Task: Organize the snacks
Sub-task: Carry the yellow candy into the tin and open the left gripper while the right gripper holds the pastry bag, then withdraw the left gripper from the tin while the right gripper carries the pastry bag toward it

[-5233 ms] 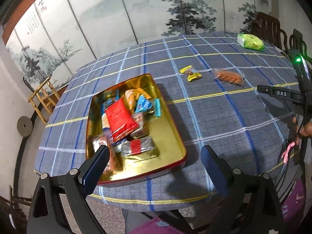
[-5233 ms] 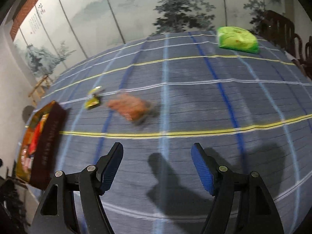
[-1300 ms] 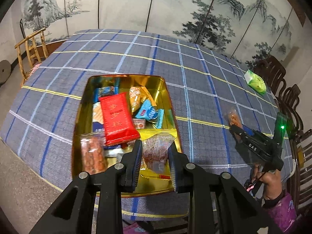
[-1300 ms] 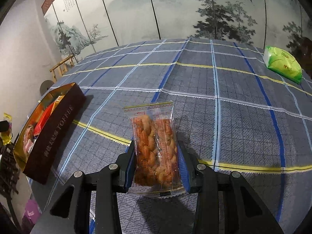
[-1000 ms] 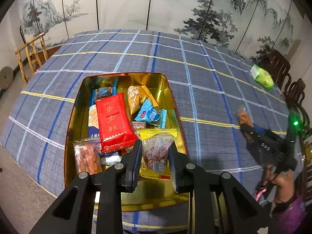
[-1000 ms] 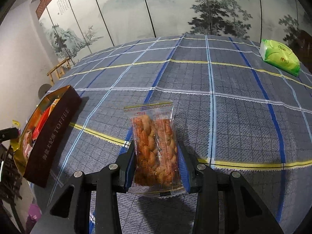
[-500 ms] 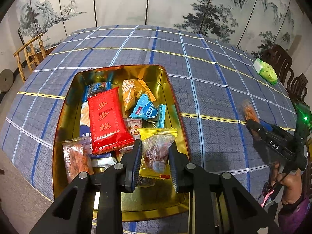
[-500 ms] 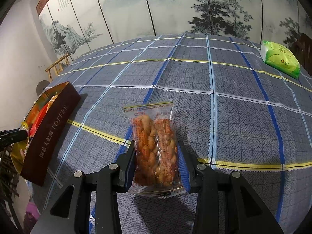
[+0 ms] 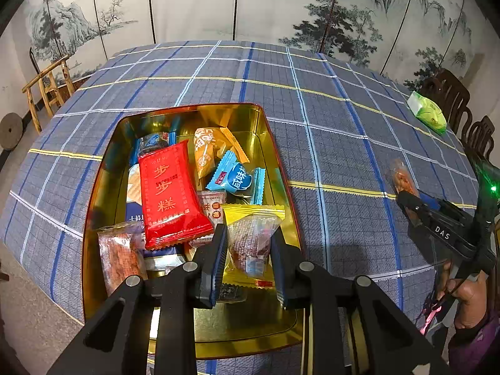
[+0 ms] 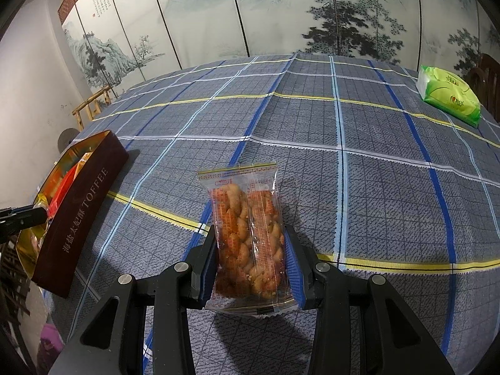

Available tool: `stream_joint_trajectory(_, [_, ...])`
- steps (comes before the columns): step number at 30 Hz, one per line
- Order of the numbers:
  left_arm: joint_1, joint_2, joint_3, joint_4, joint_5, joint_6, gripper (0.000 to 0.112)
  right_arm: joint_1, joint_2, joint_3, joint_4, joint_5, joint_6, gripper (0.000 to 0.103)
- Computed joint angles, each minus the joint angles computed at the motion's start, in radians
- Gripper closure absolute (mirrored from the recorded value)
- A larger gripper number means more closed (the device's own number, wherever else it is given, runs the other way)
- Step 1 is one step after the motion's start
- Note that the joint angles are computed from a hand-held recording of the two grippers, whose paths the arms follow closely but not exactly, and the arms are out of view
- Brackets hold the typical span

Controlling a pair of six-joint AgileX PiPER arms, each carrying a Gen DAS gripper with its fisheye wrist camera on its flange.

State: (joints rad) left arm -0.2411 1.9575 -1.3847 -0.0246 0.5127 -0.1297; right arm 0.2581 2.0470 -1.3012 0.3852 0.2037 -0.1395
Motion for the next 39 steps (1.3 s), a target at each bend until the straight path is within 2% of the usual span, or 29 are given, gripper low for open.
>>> stream_joint_trajectory(7, [0.0,-0.002,0.002,0.004,-0.004,-0.004,0.087,-0.001,-0.001,0.001,0.001,0.0,-0.001,0.063])
stream_joint_trajectory(9, [-0.002,-0.006,0.006,0.013,-0.011,-0.012,0.082,0.0,0.0,0.001,0.0,0.0,0.0,0.063])
stream_joint_trajectory(15, [-0.014,-0.026,0.034,0.079,-0.036,-0.075,0.081,0.001,0.0,0.0,-0.007,-0.001,0.007,0.063])
stream_joint_trajectory(16, [-0.018,-0.029,0.038,0.109,-0.04,-0.104,0.08,0.0,0.0,0.0,-0.006,0.0,0.006,0.063])
stream_joint_trajectory(20, [-0.034,-0.057,0.072,0.211,-0.063,-0.208,0.064,0.001,0.001,0.0,-0.005,-0.001,0.005,0.063])
stream_joint_trajectory(27, [-0.071,-0.096,0.125,0.45,-0.08,-0.432,0.055,0.007,0.0,-0.003,-0.055,0.001,0.048,0.063])
stream_joint_trajectory(30, [-0.071,-0.116,0.151,0.491,-0.087,-0.463,0.05,0.022,-0.011,0.012,-0.114,-0.01,0.098,0.063])
stream_joint_trajectory(33, [-0.07,-0.131,0.168,0.527,-0.095,-0.5,0.047,0.04,-0.031,0.042,-0.026,-0.025,0.021,0.063])
stream_joint_trajectory(36, [-0.067,-0.144,0.187,0.554,-0.102,-0.528,0.045,0.062,-0.05,0.058,-0.011,-0.026,0.015,0.063])
stream_joint_trajectory(39, [-0.055,-0.154,0.199,0.534,-0.111,-0.513,0.044,0.08,-0.074,0.063,0.04,-0.023,-0.023,0.063])
